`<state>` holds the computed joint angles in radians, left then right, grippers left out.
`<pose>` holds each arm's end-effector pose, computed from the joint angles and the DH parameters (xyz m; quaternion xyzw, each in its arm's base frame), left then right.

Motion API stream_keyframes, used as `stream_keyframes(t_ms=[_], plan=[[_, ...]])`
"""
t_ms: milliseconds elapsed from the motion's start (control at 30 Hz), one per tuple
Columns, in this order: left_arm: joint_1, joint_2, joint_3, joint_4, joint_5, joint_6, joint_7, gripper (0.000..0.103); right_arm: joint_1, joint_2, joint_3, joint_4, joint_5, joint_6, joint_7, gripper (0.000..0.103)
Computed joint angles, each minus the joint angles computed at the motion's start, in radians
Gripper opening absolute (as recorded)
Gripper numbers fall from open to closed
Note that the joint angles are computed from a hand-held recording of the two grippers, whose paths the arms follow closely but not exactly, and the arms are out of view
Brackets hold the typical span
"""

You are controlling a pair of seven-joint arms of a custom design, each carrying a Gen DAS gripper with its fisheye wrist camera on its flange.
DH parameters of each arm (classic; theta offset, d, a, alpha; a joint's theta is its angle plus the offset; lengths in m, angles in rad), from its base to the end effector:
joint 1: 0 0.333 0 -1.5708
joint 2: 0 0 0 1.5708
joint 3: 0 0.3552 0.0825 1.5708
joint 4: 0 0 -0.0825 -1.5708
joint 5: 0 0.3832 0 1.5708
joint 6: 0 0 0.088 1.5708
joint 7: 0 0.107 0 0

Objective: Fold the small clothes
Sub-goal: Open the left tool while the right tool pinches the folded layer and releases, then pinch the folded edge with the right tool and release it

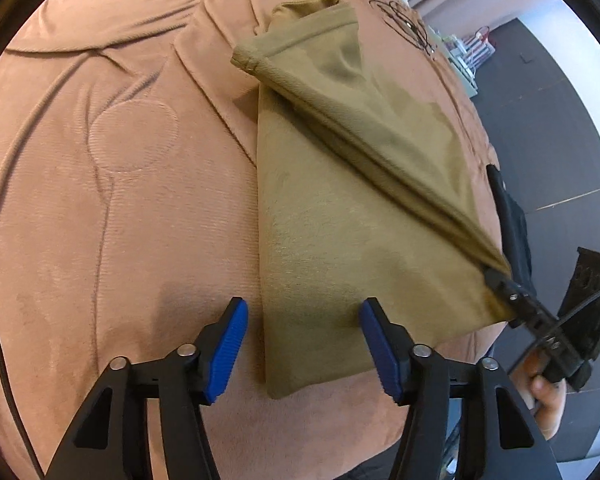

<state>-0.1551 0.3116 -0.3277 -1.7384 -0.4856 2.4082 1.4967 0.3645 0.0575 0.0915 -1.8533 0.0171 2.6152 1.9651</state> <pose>0.6154 -0.2976 0.4838 0.6519 -0.6989 0.2678 0.1223 0.5645 0.2747 0.6084 -0.6794 0.6475 -0.1132 0.3261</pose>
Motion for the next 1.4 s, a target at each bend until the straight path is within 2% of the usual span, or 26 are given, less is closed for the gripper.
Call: stream_keyframes(t_ms=[167,367,433,467,533,600,633,667,733,1033,1100,1167,1267,1400], plan=[[-0.018,0.018,0.001,0.029,0.043,-0.005,-0.012,0.053,-0.029,-0.057,-0.007,-0.094,0.134,0.066,-0.055,0.007],[-0.031,0.045,0.001,0.068,0.098,-0.021,-0.029,0.047,-0.053,-0.112,-0.009,-0.203,0.216,0.129,-0.073,0.007],[-0.039,0.057,0.004,0.078,0.123,-0.021,-0.042,0.046,-0.061,-0.113,-0.003,-0.206,0.185,0.098,-0.054,0.007],[-0.036,0.06,0.002,0.079,0.125,-0.022,-0.044,0.045,-0.07,-0.11,0.003,-0.198,0.116,0.062,0.0,0.008],[-0.029,0.062,-0.004,0.077,0.117,-0.018,-0.042,0.044,-0.076,-0.098,0.015,-0.165,-0.007,-0.006,0.094,0.017],[-0.013,0.058,-0.018,0.067,0.083,-0.004,-0.021,0.044,-0.07,-0.094,0.019,-0.135,-0.08,-0.051,0.125,0.023],[-0.002,0.053,-0.025,0.058,0.058,0.002,-0.003,0.044,-0.066,-0.093,0.022,-0.119,-0.122,-0.076,0.138,0.033],[0.011,0.043,-0.032,0.045,0.029,0.009,0.017,0.044,-0.061,-0.089,0.026,-0.095,-0.167,-0.101,0.147,0.049],[0.021,0.031,-0.032,0.031,-0.003,0.027,0.037,0.044,-0.048,-0.085,0.033,-0.063,-0.242,-0.125,0.168,0.064],[0.057,-0.029,-0.011,-0.027,-0.115,0.072,0.113,0.044,0.046,0.032,0.035,0.128,-0.363,-0.215,0.092,0.064],[0.066,-0.038,-0.002,-0.038,-0.134,0.071,0.122,0.044,0.071,0.078,0.029,0.19,-0.38,-0.247,0.062,0.061],[0.074,-0.046,0.008,-0.049,-0.153,0.071,0.128,0.044,0.091,0.111,0.021,0.231,-0.376,-0.272,0.022,0.05],[0.087,-0.061,0.021,-0.071,-0.181,0.077,0.14,0.044,0.121,0.21,0.001,0.363,-0.375,-0.331,-0.053,0.043],[0.1,-0.074,0.036,-0.094,-0.21,0.083,0.155,0.044,0.164,0.322,-0.032,0.525,-0.362,-0.401,-0.123,0.04]])
